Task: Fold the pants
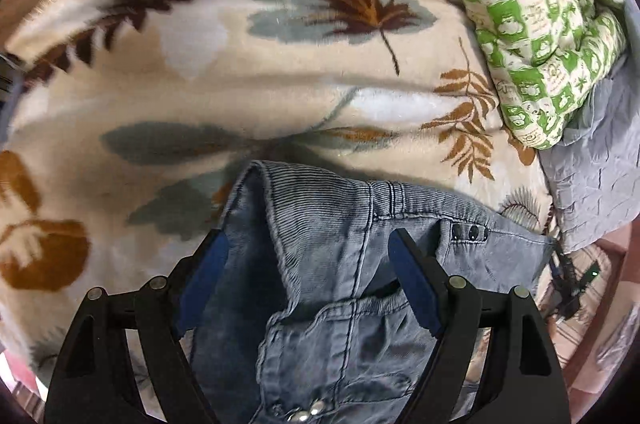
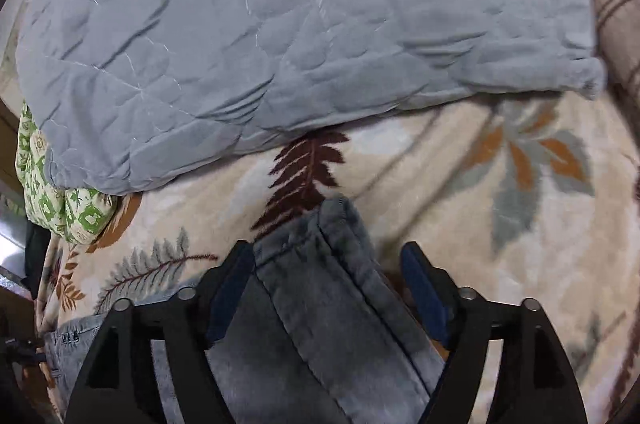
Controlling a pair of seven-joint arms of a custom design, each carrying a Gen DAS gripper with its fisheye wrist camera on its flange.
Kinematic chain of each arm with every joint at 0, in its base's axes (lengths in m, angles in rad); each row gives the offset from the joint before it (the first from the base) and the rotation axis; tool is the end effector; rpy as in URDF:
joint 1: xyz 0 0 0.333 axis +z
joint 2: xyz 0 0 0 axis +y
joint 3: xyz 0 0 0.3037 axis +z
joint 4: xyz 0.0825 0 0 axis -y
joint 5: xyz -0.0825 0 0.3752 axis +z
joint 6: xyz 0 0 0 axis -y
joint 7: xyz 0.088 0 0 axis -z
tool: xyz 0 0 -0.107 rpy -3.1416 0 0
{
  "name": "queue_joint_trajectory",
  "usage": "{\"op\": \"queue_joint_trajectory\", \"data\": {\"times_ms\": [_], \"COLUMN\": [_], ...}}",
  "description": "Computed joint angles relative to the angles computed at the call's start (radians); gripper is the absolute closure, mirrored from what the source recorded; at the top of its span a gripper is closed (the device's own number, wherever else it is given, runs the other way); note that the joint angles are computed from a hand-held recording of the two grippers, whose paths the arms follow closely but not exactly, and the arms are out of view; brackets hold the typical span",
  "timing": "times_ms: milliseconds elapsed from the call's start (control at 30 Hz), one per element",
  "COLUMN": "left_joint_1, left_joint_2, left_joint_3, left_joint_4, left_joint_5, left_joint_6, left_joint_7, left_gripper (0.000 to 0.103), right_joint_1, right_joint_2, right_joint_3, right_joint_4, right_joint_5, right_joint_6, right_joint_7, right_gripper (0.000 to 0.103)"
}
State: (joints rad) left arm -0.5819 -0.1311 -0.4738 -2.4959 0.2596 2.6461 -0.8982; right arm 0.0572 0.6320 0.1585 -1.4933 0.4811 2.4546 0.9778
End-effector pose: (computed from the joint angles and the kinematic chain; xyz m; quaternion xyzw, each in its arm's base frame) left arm 0.2301 -0.4189 0.3489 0.9688 -0.1836 0.1595 0.0475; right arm 0.7138 0.1338 0.3334 -0.8115 0.5170 -0.0060 0.2723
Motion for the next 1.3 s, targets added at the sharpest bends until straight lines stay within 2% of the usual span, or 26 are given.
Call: {"op": "queue_joint_trajectory", "data": {"times_ms": [67,100,167,200,233,267,300,367,433,533,667,767,933,1067,1167,1267,1300], "left_joint_1": [0.01,0.01,0.01,0.012,0.008,0.0,-0.009,-0.031,-0.057,-0.101,-0.153,-0.19,-0.3,-0.41,-0.487,-0.548,-0.563], "left_joint_2": [0.036,0.052,0.07,0.078,0.083,0.099,0.111,0.148,0.16,0.152,0.16,0.181,0.263,0.357,0.409,0.459,0.475], "left_joint_3": [0.005,0.008,0.01,0.01,0.015,0.02,0.024,0.026,0.028,0.016,-0.009,-0.019,-0.038,-0.025,-0.007,0.011,0.015], "left_joint_4": [-0.007,0.011,0.048,0.066,0.078,0.111,0.141,0.227,0.279,0.351,0.454,0.516,0.676,0.816,0.875,0.906,0.901], "left_joint_5": [0.019,0.03,0.097,0.157,0.17,0.15,0.133,0.109,0.136,0.19,0.251,0.292,0.393,0.45,0.486,0.499,0.495], "left_joint_6": [0.061,0.043,0.005,-0.005,-0.003,-0.04,-0.09,-0.24,-0.33,-0.5,-0.675,-0.741,-0.914,-1.032,-1.051,-1.018,-0.982], "left_joint_7": [-0.008,0.002,-0.005,-0.036,-0.032,0.021,0.064,0.131,0.116,0.059,0.024,-0.016,-0.113,-0.159,-0.218,-0.281,-0.316], "left_gripper": [0.02,0.019,0.021,0.045,0.067,0.089,0.092,0.101,0.101,0.102,0.102,0.102,0.102,0.102,0.102,0.101,0.101], "right_joint_1": [0.004,0.003,-0.015,-0.013,0.003,0.012,0.011,0.005,-0.023,-0.084,-0.125,-0.137,-0.158,-0.163,-0.177,-0.194,-0.203], "right_joint_2": [0.037,0.04,0.025,0.013,-0.007,-0.028,-0.046,-0.09,-0.141,-0.226,-0.355,-0.468,-0.67,-0.797,-0.874,-0.911,-0.916], "right_joint_3": [0.002,0.007,0.033,0.032,0.017,0.013,0.017,0.027,0.054,0.088,0.075,0.041,-0.068,-0.179,-0.274,-0.362,-0.384], "right_joint_4": [0.039,0.035,0.003,-0.013,-0.041,-0.075,-0.101,-0.163,-0.225,-0.296,-0.396,-0.488,-0.655,-0.774,-0.861,-0.928,-0.948], "right_joint_5": [-0.008,-0.006,0.018,0.013,-0.008,-0.017,-0.017,-0.006,0.045,0.178,0.337,0.428,0.564,0.581,0.558,0.506,0.483], "right_joint_6": [-0.025,-0.015,0.02,0.035,0.066,0.105,0.136,0.182,0.215,0.192,0.136,0.091,-0.044,-0.138,-0.204,-0.242,-0.245], "right_joint_7": [0.0,-0.013,-0.081,-0.107,-0.113,-0.123,-0.143,-0.173,-0.218,-0.308,-0.427,-0.503,-0.632,-0.686,-0.721,-0.735,-0.735], "right_gripper": [0.021,0.021,0.033,0.061,0.084,0.084,0.085,0.087,0.087,0.087,0.087,0.087,0.087,0.087,0.087,0.087,0.086]}}
